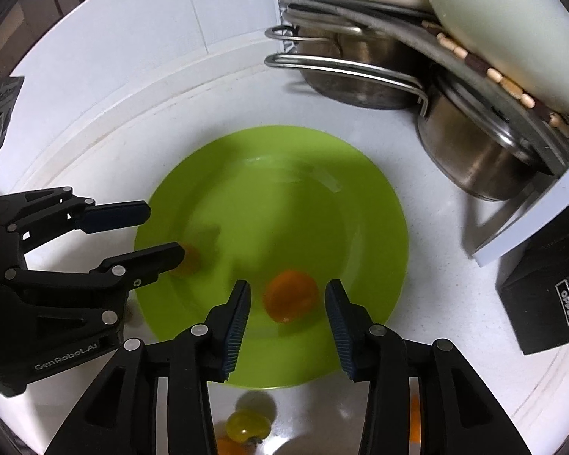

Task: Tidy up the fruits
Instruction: 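Open the right tool to drop the orange while the left tool releases the brown fruit, then move both tools back toward the remaining fruits beside the plate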

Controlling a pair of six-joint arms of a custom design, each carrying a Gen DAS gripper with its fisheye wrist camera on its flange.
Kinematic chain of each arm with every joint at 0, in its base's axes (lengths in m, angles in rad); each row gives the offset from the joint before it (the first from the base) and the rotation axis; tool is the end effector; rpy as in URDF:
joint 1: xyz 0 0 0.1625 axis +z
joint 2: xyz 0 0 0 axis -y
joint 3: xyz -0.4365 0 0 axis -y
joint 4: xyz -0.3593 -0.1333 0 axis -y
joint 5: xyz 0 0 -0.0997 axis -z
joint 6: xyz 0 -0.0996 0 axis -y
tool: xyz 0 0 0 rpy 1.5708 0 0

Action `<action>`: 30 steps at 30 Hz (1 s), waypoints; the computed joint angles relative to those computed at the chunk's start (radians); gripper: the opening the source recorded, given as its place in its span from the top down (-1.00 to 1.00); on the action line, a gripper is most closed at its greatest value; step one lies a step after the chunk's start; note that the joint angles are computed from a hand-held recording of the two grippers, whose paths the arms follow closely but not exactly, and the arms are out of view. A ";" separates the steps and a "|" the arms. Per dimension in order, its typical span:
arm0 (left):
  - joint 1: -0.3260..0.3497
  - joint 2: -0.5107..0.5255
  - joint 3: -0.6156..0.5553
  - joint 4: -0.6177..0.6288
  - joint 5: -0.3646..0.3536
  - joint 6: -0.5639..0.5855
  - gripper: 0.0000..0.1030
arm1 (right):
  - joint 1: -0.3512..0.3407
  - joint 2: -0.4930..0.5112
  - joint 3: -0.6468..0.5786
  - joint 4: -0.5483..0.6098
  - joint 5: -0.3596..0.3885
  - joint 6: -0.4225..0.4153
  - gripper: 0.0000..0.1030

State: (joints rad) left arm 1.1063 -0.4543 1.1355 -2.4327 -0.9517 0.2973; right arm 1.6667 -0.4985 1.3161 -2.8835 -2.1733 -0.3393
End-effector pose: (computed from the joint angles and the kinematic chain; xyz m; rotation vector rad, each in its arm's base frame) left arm -0.1804 -0.7865 0.0659 0.8705 2.3704 -0.2953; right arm 0.1489 -0.7450 0.0842 0.3398 -2.4245 0.5202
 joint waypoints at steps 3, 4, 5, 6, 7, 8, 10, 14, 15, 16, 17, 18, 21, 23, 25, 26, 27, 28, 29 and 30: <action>-0.010 -0.036 0.061 -0.061 0.003 0.008 0.11 | 0.011 -0.012 0.032 -0.059 -0.006 -0.019 0.18; -0.014 -0.051 0.085 -0.088 0.004 0.013 0.08 | 0.016 -0.014 0.043 -0.082 -0.013 -0.026 0.18; -0.018 -0.066 0.108 -0.113 0.008 0.016 0.05 | 0.021 -0.018 0.056 -0.113 -0.017 -0.039 0.18; -0.021 -0.079 0.126 -0.134 0.010 0.020 0.03 | 0.028 -0.022 0.072 -0.147 -0.021 -0.052 0.18; -0.024 -0.095 0.150 -0.160 0.012 0.024 0.00 | 0.036 -0.027 0.089 -0.180 -0.025 -0.064 0.18; -0.027 -0.109 0.171 -0.184 0.013 0.029 -0.04 | 0.040 -0.034 0.104 -0.204 -0.026 -0.072 0.17; -0.035 -0.145 0.217 -0.228 0.012 0.031 -0.11 | 0.054 -0.040 0.128 -0.263 -0.028 -0.094 0.00; -0.057 -0.215 0.322 -0.354 0.020 0.052 -0.27 | 0.084 -0.051 0.181 -0.381 -0.022 -0.131 -0.05; -0.063 -0.226 0.342 -0.381 0.024 0.059 -0.29 | 0.092 -0.052 0.196 -0.414 -0.018 -0.143 -0.07; -0.068 -0.239 0.364 -0.409 0.028 0.067 -0.33 | 0.098 -0.053 0.208 -0.441 -0.015 -0.151 -0.12; -0.074 -0.255 0.388 -0.438 0.032 0.074 -0.39 | 0.105 -0.055 0.223 -0.469 -0.010 -0.159 -0.14; -0.080 -0.271 0.411 -0.462 0.035 0.078 -0.41 | 0.114 -0.057 0.241 -0.499 0.000 -0.173 -0.16; -0.093 -0.307 0.475 -0.534 0.043 0.100 -0.49 | 0.133 -0.062 0.282 -0.560 0.017 -0.194 -0.16; -0.101 -0.330 0.517 -0.579 0.048 0.116 -0.56 | 0.145 -0.068 0.311 -0.596 0.030 -0.202 -0.22; -0.110 -0.355 0.566 -0.635 0.058 0.130 -0.61 | 0.153 -0.067 0.333 -0.636 0.037 -0.205 -0.33; -0.115 -0.365 0.586 -0.656 0.063 0.132 -0.63 | 0.158 -0.064 0.344 -0.662 0.041 -0.206 -0.35; -0.119 -0.377 0.610 -0.685 0.069 0.138 -0.65 | 0.161 -0.063 0.350 -0.676 0.044 -0.207 -0.40; -0.122 -0.381 0.627 -0.716 0.080 0.145 -0.68 | 0.165 -0.060 0.357 -0.694 0.044 -0.207 -0.46; -0.127 -0.389 0.651 -0.753 0.091 0.152 -0.71 | 0.169 -0.058 0.363 -0.707 0.042 -0.205 -0.49; -0.129 -0.394 0.667 -0.776 0.096 0.161 -0.72 | 0.173 -0.056 0.370 -0.724 0.041 -0.203 -0.50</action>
